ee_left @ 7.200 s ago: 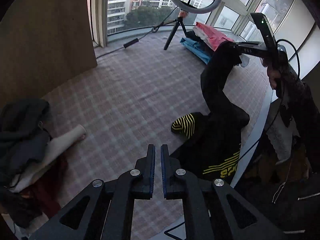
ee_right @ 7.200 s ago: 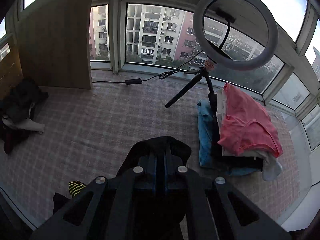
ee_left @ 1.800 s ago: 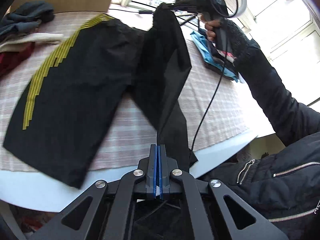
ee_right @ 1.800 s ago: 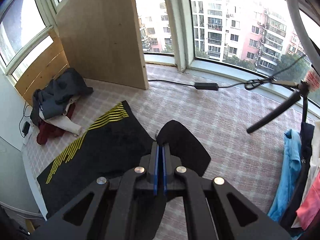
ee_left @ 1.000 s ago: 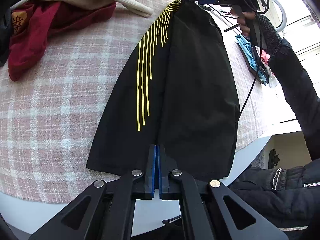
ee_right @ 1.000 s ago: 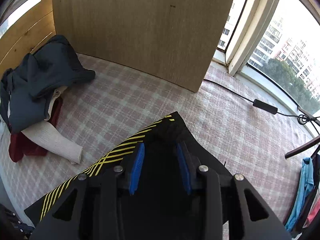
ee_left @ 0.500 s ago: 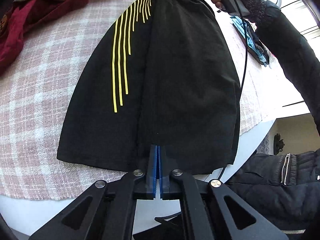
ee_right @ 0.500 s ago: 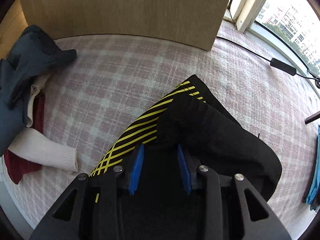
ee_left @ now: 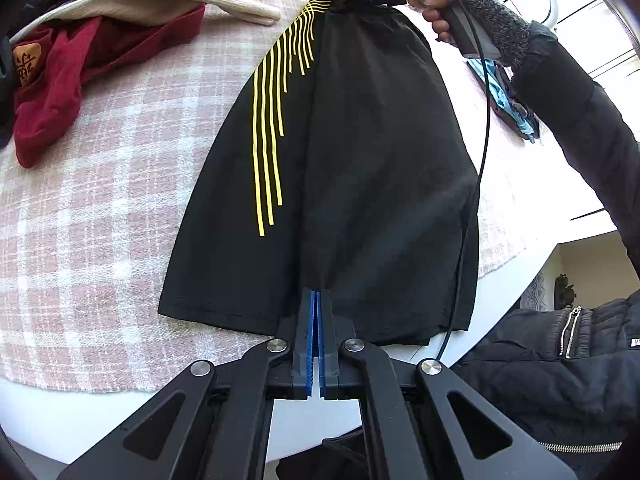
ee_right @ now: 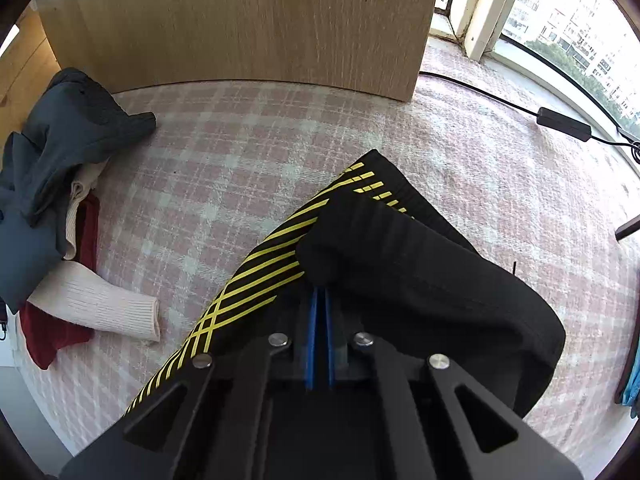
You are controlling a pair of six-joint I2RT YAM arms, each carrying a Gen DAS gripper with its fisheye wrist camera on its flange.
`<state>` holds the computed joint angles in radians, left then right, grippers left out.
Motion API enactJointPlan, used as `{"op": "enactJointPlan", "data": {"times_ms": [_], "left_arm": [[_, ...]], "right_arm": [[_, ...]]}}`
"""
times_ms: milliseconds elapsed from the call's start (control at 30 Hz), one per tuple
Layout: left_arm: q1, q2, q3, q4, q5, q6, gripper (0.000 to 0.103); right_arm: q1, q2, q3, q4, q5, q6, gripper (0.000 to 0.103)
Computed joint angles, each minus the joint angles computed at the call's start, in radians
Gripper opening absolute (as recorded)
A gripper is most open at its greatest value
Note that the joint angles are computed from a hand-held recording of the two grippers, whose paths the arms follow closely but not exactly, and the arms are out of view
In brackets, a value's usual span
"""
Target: Fold clothes
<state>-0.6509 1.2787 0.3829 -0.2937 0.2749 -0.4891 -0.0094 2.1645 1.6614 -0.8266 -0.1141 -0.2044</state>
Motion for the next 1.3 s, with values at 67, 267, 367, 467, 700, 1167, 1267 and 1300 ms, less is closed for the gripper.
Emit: {"op": "enactJointPlan", "data": {"times_ms": [67,267,367,467,700,1167,1267,1300], "left_arm": [[-0.012,0.025,0.01,0.001,-0.014,-0.014,0.004],[-0.059,0.137,0.049,0.034,-0.068,-0.055,0.015],[-0.089,0.153,0.063,0.033,-0.075,-0.052,0.001],[-0.08,0.076,0.051,0.002,-0.063,-0.05,0.001],[0.137,-0.212,0.079,-0.268,-0.044,0.104,0.001],[0.264,-0.133,0.087,-0.304,-0.079,0.222,0.004],[0.283,-0.241,0.101,-0.385,-0.045,0.25,0.005],[0.242,-0.221,0.111,-0.363,-0.044,0.223,0.005]], "right_arm": [[0.004,-0.002,-0.004,-0.007,0.0,-0.002,0.004],[0.03,-0.01,-0.036,-0.003,0.03,0.005,0.004],[0.043,-0.025,-0.058,0.015,0.045,0.004,0.004],[0.041,-0.056,-0.08,0.025,0.034,0.006,0.004],[0.02,-0.138,-0.066,-0.014,-0.032,0.028,0.003],[0.034,0.044,0.137,-0.037,-0.085,0.026,0.007],[-0.02,-0.029,0.143,-0.087,-0.168,0.005,0.026],[-0.037,-0.053,0.146,-0.103,-0.188,-0.002,0.03]]}}
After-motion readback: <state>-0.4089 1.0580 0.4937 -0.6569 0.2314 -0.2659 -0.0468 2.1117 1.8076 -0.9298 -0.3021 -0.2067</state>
